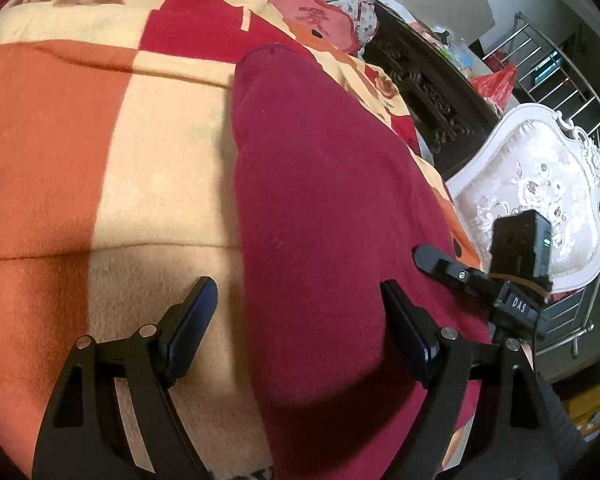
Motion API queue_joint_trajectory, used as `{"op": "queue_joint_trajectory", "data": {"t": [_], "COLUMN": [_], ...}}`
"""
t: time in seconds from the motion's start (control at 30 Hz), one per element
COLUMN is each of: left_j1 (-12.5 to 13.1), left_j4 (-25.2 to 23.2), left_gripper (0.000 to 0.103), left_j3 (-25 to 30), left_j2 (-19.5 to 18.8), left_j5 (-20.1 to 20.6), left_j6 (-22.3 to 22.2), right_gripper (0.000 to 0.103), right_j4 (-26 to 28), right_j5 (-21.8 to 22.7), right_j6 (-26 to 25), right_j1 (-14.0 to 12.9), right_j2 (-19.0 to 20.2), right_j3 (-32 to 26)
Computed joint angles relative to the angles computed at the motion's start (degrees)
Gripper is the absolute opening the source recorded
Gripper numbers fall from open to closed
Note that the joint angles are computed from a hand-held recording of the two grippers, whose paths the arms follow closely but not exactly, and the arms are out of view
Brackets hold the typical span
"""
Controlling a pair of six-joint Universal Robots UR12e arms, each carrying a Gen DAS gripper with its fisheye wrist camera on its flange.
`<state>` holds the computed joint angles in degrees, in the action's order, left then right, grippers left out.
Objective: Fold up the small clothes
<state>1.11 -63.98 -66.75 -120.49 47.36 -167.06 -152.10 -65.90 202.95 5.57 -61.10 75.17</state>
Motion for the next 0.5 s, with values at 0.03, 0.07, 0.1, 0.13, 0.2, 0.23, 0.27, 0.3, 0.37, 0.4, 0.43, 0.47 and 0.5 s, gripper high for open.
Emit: {"op": "queue_joint_trajectory", "data": {"t": [0.03, 0.07, 0.1, 0.13, 0.2, 0.23, 0.27, 0.3, 0.37, 0.4, 0.43, 0.47, 0.5], "left_j1": [0.03, 0.06, 0.06, 0.08, 0.07, 0.00, -0.10, -0.21, -0.33, -0.55, -0.66, -0.64, -0.44], "left_j4": [-0.03, 0.09, 0.40, 0.72, 0.90, 1.17, 1.55, 2.18, 2.85, 4.53, 5.69, 6.48, 7.00], "left_gripper": [0.084, 0.084, 0.084, 0.084, 0.084, 0.084, 0.084, 0.081, 0.058, 0.051, 0.048, 0.044, 0.043], "left_j3": [0.06, -0.04, -0.19, -0.42, -0.46, -0.54, -0.61, -0.73, -1.07, -1.67, -2.15, -2.52, -2.77], "left_j2": [-0.07, -0.05, -0.02, 0.05, 0.05, 0.09, 0.15, 0.24, 0.62, 1.16, 1.61, 2.00, 2.36], "left_j5": [-0.06, -0.14, -0.21, -0.23, -0.07, 0.29, 0.71, 1.23, 0.56, 1.71, 2.22, 2.24, 1.75], "left_j6": [0.02, 0.12, 0.13, 0.09, -0.03, -0.10, -0.17, -0.41, 0.75, 0.95, 1.57, 2.12, 2.33], "right_gripper": [0.067, 0.066, 0.063, 0.060, 0.060, 0.060, 0.060, 0.060, 0.052, 0.046, 0.040, 0.039, 0.037], "right_j4": [-0.11, -0.05, -0.32, -0.85, -1.20, -1.00, -0.68, -0.32, -0.04, 0.45, 0.18, -0.42, -1.06], "right_j5": [-0.58, -1.89, -2.18, -2.02, -1.73, -1.42, -1.02, -0.60, -1.21, -2.10, -2.45, -2.65, -2.65], "right_j6": [-1.01, -2.65, -3.02, -2.75, -2.03, -1.52, -0.77, 0.12, -0.33, -0.93, -0.86, -0.67, -0.65], "right_j1": [0.25, 0.63, 0.72, 0.64, 0.53, 0.45, 0.33, 0.23, 0.40, 0.66, 0.79, 0.91, 1.02], "right_j2": [-0.03, -0.20, -0.26, -0.30, -0.28, -0.16, -0.04, 0.08, -0.06, -0.29, -0.57, -0.79, -0.92], "right_j3": [-0.23, -0.27, -0.15, 0.10, 0.32, 0.25, 0.14, -0.02, -0.25, -0.48, -0.37, -0.38, -0.46]}}
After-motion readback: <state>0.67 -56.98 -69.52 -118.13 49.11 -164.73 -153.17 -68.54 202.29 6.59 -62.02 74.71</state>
